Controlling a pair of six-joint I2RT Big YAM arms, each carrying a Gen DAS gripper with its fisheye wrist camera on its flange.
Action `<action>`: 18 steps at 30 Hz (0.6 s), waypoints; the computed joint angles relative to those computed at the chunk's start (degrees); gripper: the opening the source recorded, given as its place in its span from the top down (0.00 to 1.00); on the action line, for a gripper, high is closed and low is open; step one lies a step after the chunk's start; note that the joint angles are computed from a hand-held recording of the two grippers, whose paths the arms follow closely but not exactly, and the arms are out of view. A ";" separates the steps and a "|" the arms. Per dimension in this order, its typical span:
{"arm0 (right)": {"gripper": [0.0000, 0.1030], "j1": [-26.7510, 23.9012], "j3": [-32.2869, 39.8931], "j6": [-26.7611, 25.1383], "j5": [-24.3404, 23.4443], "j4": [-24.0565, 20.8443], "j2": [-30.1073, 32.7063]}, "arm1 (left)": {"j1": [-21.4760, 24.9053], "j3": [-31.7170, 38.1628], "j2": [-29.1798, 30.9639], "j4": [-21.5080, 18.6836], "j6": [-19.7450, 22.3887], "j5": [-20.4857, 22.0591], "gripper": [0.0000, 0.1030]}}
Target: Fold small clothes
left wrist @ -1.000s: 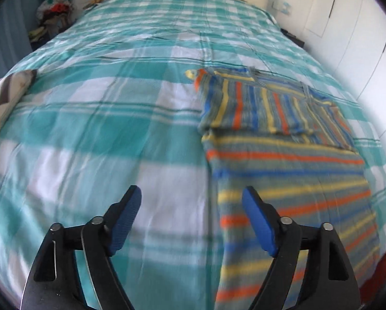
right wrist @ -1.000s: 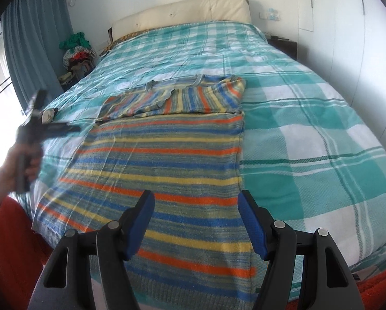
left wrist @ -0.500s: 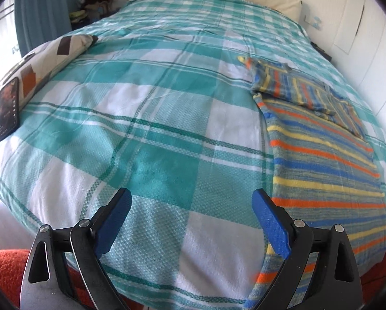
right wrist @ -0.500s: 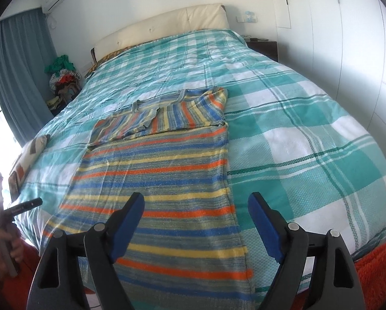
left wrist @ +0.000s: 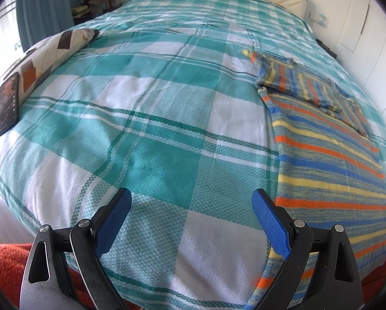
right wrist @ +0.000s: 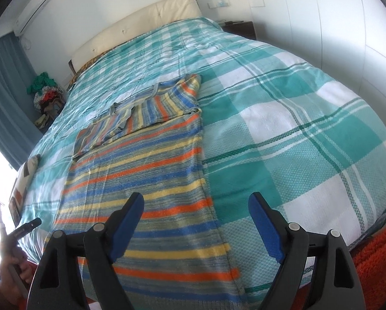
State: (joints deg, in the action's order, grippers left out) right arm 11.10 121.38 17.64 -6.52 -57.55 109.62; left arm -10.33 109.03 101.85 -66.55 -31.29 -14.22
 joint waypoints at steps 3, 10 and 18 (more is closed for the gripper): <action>0.14 -0.08 0.37 0.57 1.09 -0.68 0.33 | 0.74 0.23 0.76 -0.67 -1.06 0.97 0.06; 0.14 -0.36 0.24 1.58 2.73 -1.25 0.31 | 1.11 1.30 2.76 -2.13 -0.53 -0.42 0.03; 0.14 -0.77 -0.22 1.64 3.11 -1.57 0.14 | 0.78 1.96 3.70 -3.40 0.38 -1.62 0.01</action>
State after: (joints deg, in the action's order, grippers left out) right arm 10.33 121.16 19.27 -3.41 -59.12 109.76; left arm -9.55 110.99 105.55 -69.95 -30.91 -15.85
